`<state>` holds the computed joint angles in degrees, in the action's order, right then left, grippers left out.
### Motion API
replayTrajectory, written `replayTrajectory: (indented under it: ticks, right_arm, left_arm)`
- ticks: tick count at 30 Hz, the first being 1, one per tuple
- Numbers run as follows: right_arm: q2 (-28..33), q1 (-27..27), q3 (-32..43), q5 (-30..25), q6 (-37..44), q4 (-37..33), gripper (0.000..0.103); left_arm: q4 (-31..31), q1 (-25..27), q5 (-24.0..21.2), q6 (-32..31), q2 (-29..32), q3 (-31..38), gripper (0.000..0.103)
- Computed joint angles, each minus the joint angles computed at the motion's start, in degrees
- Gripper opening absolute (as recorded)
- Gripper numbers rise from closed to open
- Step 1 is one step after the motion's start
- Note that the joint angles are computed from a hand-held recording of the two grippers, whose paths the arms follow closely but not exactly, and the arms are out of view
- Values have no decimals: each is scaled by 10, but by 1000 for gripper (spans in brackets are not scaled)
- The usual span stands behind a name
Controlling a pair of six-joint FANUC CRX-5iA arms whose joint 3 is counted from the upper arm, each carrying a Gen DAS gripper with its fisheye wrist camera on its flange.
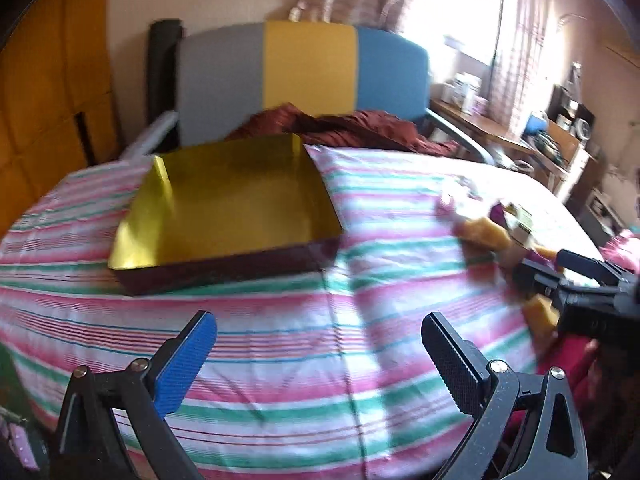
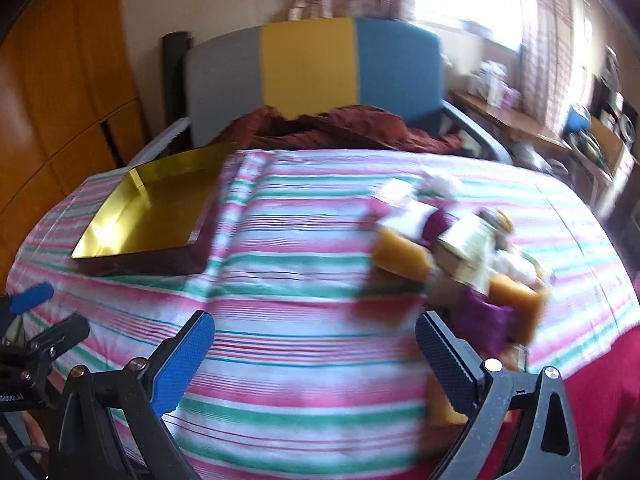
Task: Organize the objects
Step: 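Move both tools toward the pile of items beside the gold tray, then grasp the green-and-white box with the left tool while the right tool grasps a yellow sponge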
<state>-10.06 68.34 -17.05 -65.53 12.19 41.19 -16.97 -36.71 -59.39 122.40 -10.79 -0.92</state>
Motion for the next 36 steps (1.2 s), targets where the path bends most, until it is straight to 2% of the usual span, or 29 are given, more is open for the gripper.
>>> replayTrajectory:
  ticks: [4,9,13,18,20,26,30,36]
  right_arm:
    - [-47,-13,-28,-38,-27,-1,102]
    - [-106,-42,-55,-83,-39,-23,102]
    - [-135,-66,-68,-92,-27,-41,102]
    - [-143,-92,-73,-86,-8,-59,102]
    - [-140,-98,-69,-81,18,-69,102]
    - [-142,-109,-66,-62,99,-101,102]
    - [-148,-116,-67,-43,138,-134,102]
    - [-155,-141,-63,-22,179,-183,102]
  left_arm:
    - [-5,-14,-17,-23,26,26,103]
    - [50,2,-18,-78,66,47,103]
    - [71,2,-15,-118,103,76,103]
    - [132,3,8,-207,157,126,103]
    - [130,-11,10,-232,193,170,103]
    - [186,-27,22,-319,294,282,103]
    - [230,-33,5,-367,366,364,101]
    - [237,-46,-93,-378,500,551,94]
